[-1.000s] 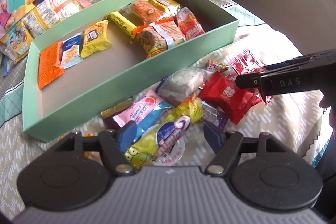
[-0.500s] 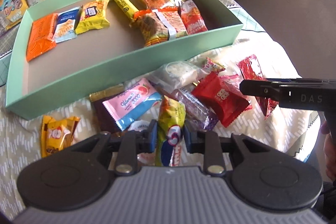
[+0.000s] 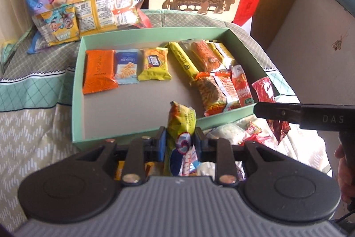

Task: Organize snacks
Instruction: 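Place candy bar in box with left gripper while right places red candy bag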

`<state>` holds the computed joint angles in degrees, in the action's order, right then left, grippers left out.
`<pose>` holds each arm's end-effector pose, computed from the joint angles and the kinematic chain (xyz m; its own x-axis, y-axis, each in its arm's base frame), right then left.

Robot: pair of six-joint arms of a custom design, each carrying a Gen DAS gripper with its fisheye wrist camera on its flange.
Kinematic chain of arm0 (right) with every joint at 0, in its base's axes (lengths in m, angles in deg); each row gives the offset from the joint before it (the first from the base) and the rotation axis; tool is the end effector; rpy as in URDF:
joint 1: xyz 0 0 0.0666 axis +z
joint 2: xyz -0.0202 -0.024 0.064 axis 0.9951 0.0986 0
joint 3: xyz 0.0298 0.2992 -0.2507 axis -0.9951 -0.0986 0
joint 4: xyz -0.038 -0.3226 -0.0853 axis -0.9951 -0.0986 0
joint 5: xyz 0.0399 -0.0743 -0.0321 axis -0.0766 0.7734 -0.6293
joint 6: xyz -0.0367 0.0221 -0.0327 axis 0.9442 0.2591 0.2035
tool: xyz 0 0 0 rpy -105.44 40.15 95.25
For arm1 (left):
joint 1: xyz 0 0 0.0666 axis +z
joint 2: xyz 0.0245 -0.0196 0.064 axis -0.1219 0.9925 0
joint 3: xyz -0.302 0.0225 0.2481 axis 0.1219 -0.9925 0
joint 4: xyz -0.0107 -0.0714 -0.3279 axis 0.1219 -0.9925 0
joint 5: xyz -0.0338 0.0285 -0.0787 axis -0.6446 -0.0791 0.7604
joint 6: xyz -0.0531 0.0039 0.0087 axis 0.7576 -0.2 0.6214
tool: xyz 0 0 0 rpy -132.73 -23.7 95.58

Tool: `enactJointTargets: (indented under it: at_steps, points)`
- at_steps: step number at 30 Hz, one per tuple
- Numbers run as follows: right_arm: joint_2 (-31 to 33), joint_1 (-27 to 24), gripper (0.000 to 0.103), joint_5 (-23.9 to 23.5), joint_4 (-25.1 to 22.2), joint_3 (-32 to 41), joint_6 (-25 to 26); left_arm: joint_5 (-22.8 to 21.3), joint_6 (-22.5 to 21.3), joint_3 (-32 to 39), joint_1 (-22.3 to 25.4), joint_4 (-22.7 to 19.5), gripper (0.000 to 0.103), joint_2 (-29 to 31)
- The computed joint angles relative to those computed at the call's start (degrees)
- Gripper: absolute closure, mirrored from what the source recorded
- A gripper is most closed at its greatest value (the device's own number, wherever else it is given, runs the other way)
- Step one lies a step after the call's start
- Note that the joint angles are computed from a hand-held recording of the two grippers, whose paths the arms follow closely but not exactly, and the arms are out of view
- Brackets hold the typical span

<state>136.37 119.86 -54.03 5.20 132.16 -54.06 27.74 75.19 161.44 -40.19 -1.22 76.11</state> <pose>0.3668 0.2456 0.3249 -0.6491 0.4805 -0.5897 0.3087 0.8750 0.3731 0.4801 -0.3226 0.3427 -0.7113 0.4223 -0.5619 0.6013 0.7795 -0.1754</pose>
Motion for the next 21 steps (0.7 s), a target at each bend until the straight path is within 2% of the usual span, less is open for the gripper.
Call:
enactJointTargets:
  at_steps: [3, 7, 12, 21]
  points:
    - [3.1, -1.2, 0.050, -1.7, -0.7, 4.7, 1.8, 0.0, -0.5, 3.5, 2.4, -1.0, 0.078, 2.0]
    - [8.8, -3.0, 0.050, -4.6, -2.0, 12.1, 3.6, -1.5, -2.0, 10.7, 3.7, -4.3, 0.078, 6.8]
    - [15.2, -5.0, 0.050, -6.8, -4.6, 18.9, 3.2, -2.6, -2.3, 18.2, 4.4, -7.7, 0.078, 12.2]
    - [19.9, -7.8, 0.050, -9.1, -7.0, 22.1, 3.3, -4.9, -2.4, 25.5, 5.0, -11.6, 0.078, 18.8]
